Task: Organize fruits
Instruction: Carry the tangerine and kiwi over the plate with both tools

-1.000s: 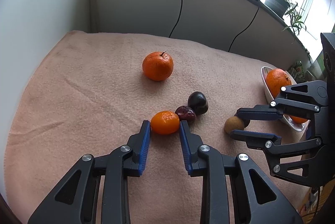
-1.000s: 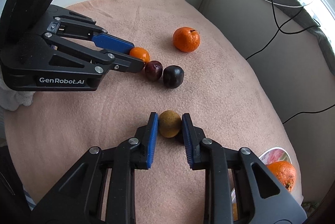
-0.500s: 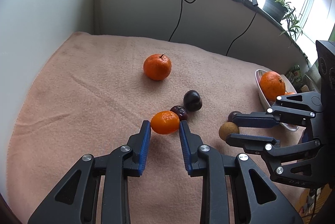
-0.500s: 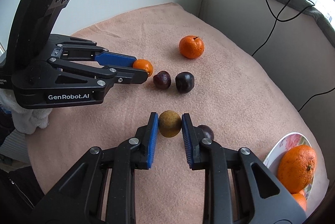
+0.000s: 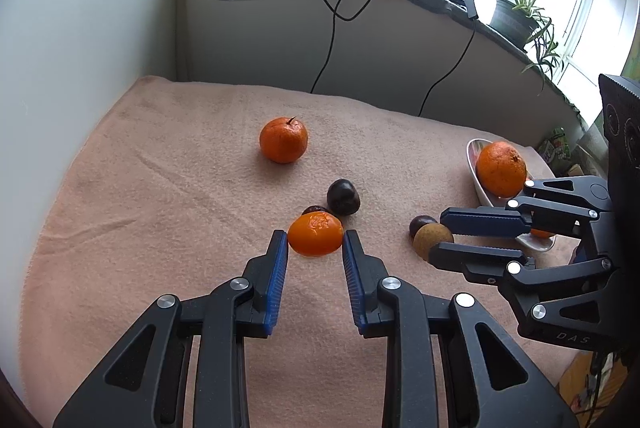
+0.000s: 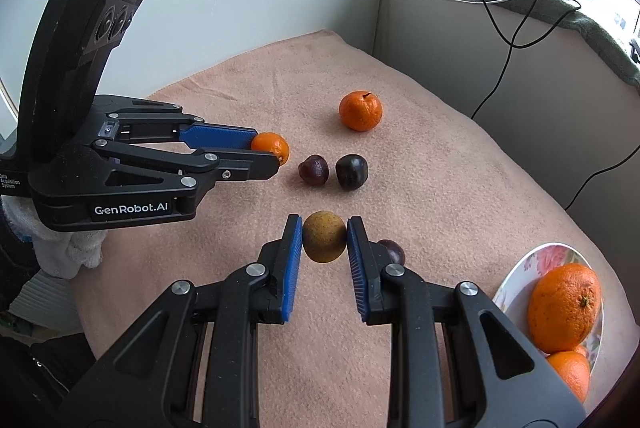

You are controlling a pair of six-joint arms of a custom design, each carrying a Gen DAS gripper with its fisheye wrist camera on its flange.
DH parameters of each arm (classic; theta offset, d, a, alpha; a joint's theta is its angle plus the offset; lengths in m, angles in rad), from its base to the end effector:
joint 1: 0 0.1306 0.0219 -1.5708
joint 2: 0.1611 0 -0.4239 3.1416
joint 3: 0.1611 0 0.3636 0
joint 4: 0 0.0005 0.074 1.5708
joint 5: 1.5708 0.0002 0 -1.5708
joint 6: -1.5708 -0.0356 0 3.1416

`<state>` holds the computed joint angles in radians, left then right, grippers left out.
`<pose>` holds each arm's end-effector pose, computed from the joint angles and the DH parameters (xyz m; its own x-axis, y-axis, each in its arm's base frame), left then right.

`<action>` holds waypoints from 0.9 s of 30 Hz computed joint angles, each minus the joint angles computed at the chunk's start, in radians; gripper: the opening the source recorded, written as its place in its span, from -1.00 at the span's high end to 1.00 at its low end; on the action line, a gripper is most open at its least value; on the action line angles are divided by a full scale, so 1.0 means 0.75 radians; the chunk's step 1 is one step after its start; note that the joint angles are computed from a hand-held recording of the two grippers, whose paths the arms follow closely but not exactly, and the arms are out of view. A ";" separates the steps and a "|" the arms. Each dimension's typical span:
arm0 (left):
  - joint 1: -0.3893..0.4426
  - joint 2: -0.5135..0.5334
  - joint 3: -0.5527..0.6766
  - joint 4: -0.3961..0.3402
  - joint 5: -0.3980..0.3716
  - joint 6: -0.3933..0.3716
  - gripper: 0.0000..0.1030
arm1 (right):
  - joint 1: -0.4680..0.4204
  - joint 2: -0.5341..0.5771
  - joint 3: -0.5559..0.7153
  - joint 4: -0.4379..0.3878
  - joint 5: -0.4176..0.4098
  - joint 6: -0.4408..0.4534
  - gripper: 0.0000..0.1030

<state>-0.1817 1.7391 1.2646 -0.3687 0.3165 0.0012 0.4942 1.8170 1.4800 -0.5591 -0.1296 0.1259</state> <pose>0.5428 -0.1115 0.2849 -0.7349 0.1339 -0.6648 0.3745 0.8974 -0.2332 0.5272 0.2887 0.3141 -0.6140 -0.4723 -0.6324 -0.6234 0.7816 0.0217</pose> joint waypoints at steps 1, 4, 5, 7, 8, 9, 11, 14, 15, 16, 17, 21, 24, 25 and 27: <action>-0.003 -0.005 -0.002 0.001 0.002 0.002 0.49 | -0.003 -0.009 -0.007 0.004 -0.001 -0.001 0.54; -0.017 -0.017 -0.005 0.007 0.005 0.005 0.49 | -0.012 -0.034 -0.031 0.020 0.008 -0.007 0.54; -0.020 -0.019 -0.004 0.008 0.006 0.003 0.49 | -0.017 -0.044 -0.041 0.026 0.007 -0.011 0.54; -0.030 -0.026 -0.004 0.009 0.008 0.000 0.49 | -0.026 -0.060 -0.057 0.037 0.012 -0.018 0.54; -0.037 -0.029 -0.004 0.010 0.008 0.000 0.49 | -0.032 -0.065 -0.062 0.042 0.011 -0.019 0.54; -0.042 -0.032 -0.003 0.010 0.008 0.001 0.49 | -0.038 -0.075 -0.071 0.049 0.011 -0.022 0.54; -0.053 -0.038 -0.004 0.012 0.009 0.002 0.49 | -0.050 -0.092 -0.087 0.059 0.009 -0.027 0.54; -0.076 -0.040 0.005 0.009 0.007 0.000 0.49 | -0.064 -0.125 -0.116 0.077 0.016 -0.029 0.54; -0.084 -0.042 0.008 0.008 0.006 0.001 0.49 | -0.068 -0.139 -0.128 0.082 0.019 -0.031 0.54; -0.091 -0.044 0.008 0.007 0.006 0.003 0.49 | -0.074 -0.148 -0.137 0.086 0.018 -0.032 0.54; -0.097 -0.045 0.011 0.006 0.007 0.004 0.49 | -0.079 -0.158 -0.147 0.092 0.018 -0.033 0.54; -0.131 -0.047 0.021 0.004 0.005 0.004 0.49 | -0.110 -0.194 -0.184 0.119 0.019 -0.048 0.54; -0.155 -0.046 0.028 0.003 0.004 0.006 0.49 | -0.137 -0.217 -0.209 0.137 0.018 -0.059 0.54; -0.163 -0.046 0.031 0.002 0.004 0.006 0.49 | -0.147 -0.224 -0.217 0.141 0.017 -0.062 0.54; -0.179 -0.044 0.039 -0.002 0.003 0.008 0.49 | -0.165 -0.240 -0.235 0.152 0.018 -0.067 0.54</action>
<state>-0.3160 1.7059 1.2934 -0.3698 0.3191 0.0069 0.3706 1.6367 1.3039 -0.4453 -0.1162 0.0758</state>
